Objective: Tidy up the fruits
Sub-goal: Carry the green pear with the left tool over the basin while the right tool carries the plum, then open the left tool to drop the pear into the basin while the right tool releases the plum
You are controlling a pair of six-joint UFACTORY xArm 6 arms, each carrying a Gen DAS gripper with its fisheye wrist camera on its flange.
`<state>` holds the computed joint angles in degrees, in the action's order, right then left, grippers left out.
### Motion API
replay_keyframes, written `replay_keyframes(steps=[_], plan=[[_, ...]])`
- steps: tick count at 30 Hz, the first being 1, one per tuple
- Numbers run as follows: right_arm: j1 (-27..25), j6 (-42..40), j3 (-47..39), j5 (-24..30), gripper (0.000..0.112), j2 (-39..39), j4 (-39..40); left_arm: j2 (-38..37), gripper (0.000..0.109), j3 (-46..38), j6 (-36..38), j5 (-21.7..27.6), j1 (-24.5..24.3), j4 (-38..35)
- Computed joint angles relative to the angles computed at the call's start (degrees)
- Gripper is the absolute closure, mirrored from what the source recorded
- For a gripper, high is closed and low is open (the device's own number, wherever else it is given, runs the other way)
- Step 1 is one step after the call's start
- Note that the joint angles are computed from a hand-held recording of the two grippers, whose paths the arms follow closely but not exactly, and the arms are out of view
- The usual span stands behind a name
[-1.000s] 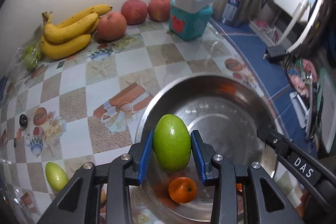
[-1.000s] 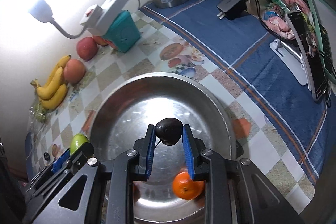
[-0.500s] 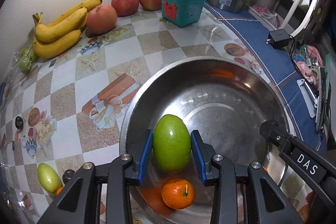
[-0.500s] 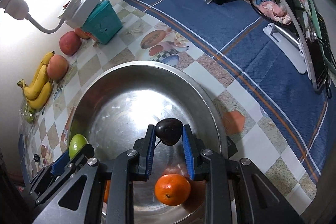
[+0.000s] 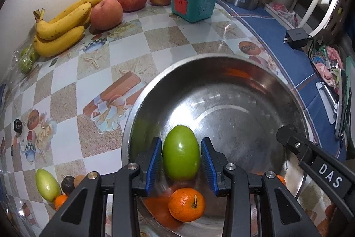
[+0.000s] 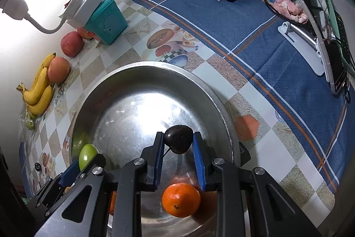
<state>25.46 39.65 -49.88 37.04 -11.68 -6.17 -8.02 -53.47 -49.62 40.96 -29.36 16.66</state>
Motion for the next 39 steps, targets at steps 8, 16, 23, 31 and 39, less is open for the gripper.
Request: replay_keyframes(steps=[8, 16, 23, 31, 39], plan=[[0.3, 0.8, -1.1, 1.5, 0.084, -0.3, -2.2, -1.4, 0.06, 0.1, -1.1, 0.0, 0.3, 0.1], [0.6, 0.6, -1.3, 1.1, 0.073, -2.2, -3.5, -3.6, 0.048, 0.2, -3.1, 2.1, 0.9, 0.1], [0.8, 0.2, -1.7, 2.1, 0.063, -2.1, -3.8, -6.4, 0.047, 1.0, -8.1, 8.2, 2.8, -1.1], [2.6, -2.5, -3.1, 3.5, 0.063, -0.7, -2.8, -12.3, 0.047, 5.8, -11.6, 11.8, 5.6, -1.1], [4.9, -4.3, -4.1, 4.2, 0.063, 0.1, -3.1, -16.6, 0.047, 10.7, -11.9, 12.3, 8.5, -4.2]])
